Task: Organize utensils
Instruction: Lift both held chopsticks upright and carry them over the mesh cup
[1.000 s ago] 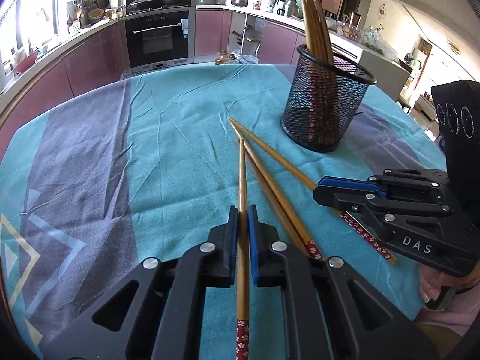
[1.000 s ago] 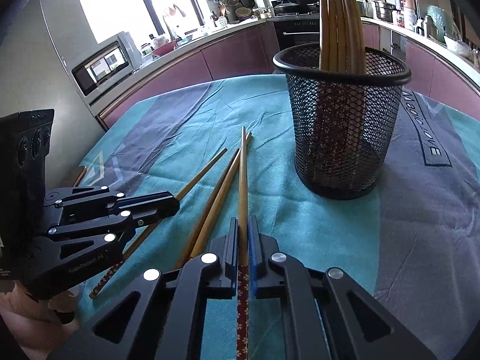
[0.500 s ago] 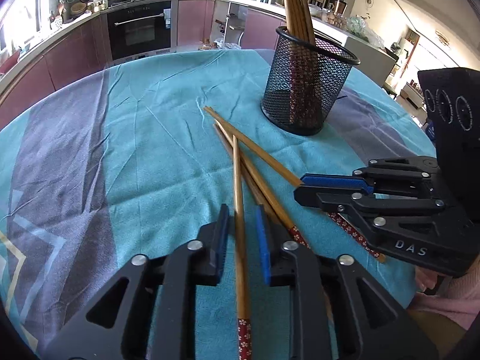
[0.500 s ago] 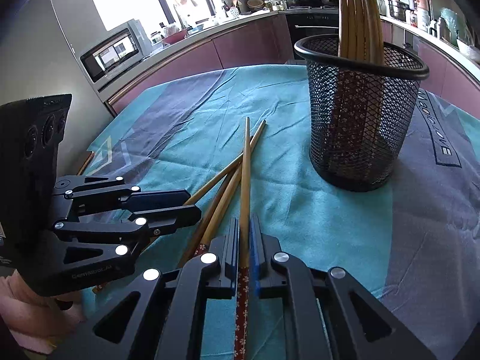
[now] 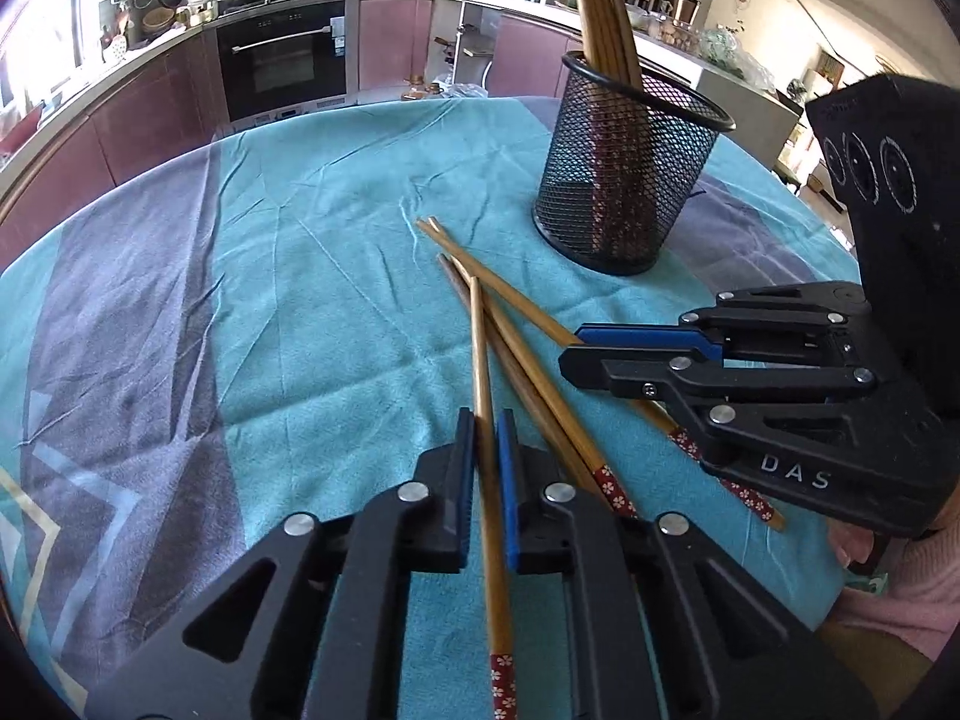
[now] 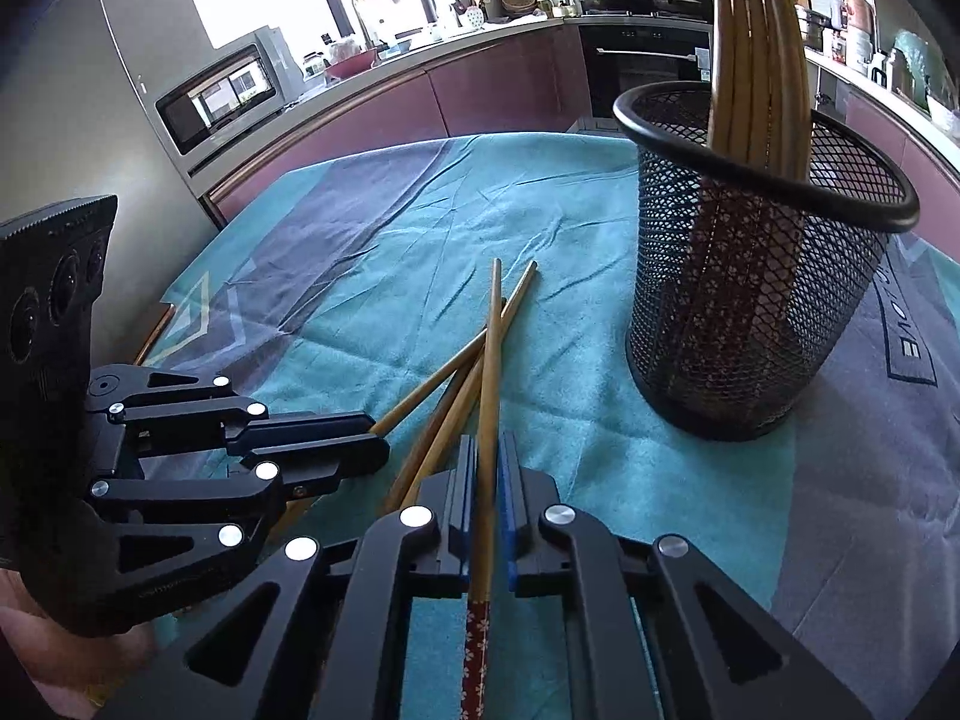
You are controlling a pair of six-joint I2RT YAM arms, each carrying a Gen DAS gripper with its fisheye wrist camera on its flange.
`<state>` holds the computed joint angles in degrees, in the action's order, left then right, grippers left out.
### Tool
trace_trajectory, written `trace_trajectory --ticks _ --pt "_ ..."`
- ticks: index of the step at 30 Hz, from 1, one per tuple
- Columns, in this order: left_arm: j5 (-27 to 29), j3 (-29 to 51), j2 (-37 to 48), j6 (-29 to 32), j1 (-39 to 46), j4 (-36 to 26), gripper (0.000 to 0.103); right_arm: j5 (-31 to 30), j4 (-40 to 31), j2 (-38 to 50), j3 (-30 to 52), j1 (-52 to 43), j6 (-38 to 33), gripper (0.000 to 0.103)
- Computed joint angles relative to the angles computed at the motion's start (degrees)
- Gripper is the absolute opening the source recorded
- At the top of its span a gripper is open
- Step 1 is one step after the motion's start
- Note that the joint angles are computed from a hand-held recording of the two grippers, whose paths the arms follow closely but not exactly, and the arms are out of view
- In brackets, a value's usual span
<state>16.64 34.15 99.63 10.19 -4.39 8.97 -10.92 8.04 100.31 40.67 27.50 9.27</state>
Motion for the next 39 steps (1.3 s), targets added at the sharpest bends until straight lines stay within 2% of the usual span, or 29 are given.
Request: trace_trajectory --ticks 4,10,25,35,39 --pt "-0.72 -0.83 -0.86 -1.37 -0.09 1.10 0.007 -0.78 1.47 -1.28 -1.78 -0.73 0.40 0.006" --pt "1.01 -1.87 -4.26 -1.40 0.47 0.43 0.007 -1.99 2.25 -6.36 -5.03 -1.91 -0.13 0.006" --pt "11.92 -0.55 -18.20 -0.06 4.84 -9.43 0.007 -2.72 -0.36 -21.91 -9.78 -5.66 -1.14 0.006" --pt "17.03 0.57 -25.70 0.12 7.00 -13.82 0.007 -4.25 -1.34 -29.37 -11.15 -9.65 -1.81 0.006" --pt "17.37 1.03 -27.09 -0.65 7.03 -13.91 0.007 -4.98 -1.11 -30.23 -10.94 -10.89 -2.01 0.006"
